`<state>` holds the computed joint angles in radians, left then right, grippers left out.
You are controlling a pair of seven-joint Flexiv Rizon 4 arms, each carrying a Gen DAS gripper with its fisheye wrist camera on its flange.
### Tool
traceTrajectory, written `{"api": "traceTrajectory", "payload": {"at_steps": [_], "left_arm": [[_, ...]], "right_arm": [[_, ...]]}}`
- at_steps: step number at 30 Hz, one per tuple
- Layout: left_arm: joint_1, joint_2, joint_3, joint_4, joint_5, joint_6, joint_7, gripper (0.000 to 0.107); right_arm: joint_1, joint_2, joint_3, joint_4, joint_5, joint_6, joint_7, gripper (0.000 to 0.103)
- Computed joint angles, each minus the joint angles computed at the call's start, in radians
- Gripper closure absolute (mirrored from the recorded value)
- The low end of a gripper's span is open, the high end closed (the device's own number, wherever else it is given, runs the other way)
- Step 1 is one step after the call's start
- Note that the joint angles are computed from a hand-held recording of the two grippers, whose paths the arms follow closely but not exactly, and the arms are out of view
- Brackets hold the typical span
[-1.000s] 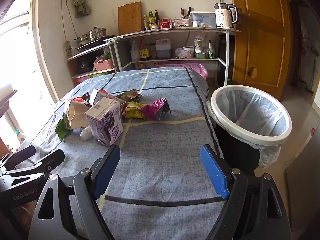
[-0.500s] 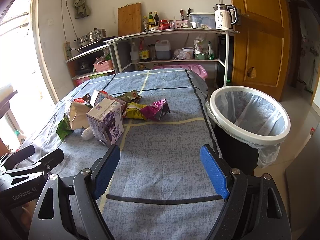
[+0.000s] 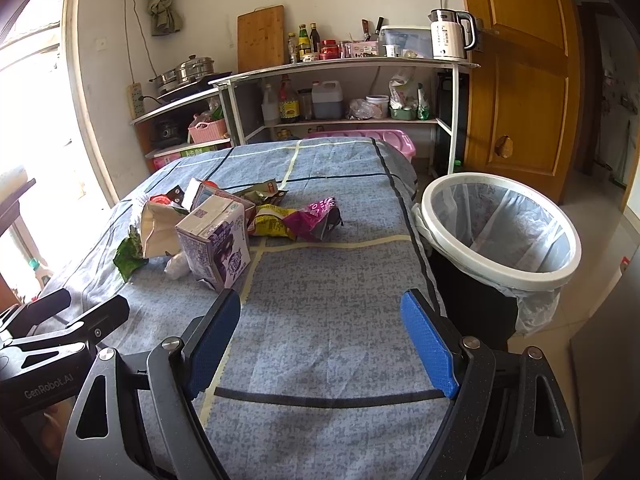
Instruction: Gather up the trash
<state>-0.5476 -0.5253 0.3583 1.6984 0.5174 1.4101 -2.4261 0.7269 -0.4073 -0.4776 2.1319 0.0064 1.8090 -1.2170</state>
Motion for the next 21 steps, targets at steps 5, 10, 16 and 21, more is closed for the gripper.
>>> {"api": "traceTrajectory", "payload": {"at_steps": [5, 10, 16, 21], "left_arm": [[0.001, 0.000, 0.000, 0.001, 0.001, 0.001, -0.002, 0.007], [0.005, -0.001, -0.005, 0.002, -0.002, 0.004, 0.001, 0.007], [0.002, -0.001, -0.001, 0.004, -0.002, 0.006, -0.002, 0.007], [0.002, -0.001, 0.000, 0.005, -0.003, 0.007, -0.001, 0.007]], "right_arm": [[0.007, -0.001, -0.006, 0.001, 0.001, -0.001, 0.001, 0.020], [0.009, -0.001, -0.008, 0.001, 0.001, -0.002, 0.003, 0.020], [0.013, -0.002, -0.011, 0.002, 0.002, -0.001, 0.002, 0.020], [0.012, 0.000, -0.010, 0.002, 0.000, -0.003, 0.005, 0.020]]}}
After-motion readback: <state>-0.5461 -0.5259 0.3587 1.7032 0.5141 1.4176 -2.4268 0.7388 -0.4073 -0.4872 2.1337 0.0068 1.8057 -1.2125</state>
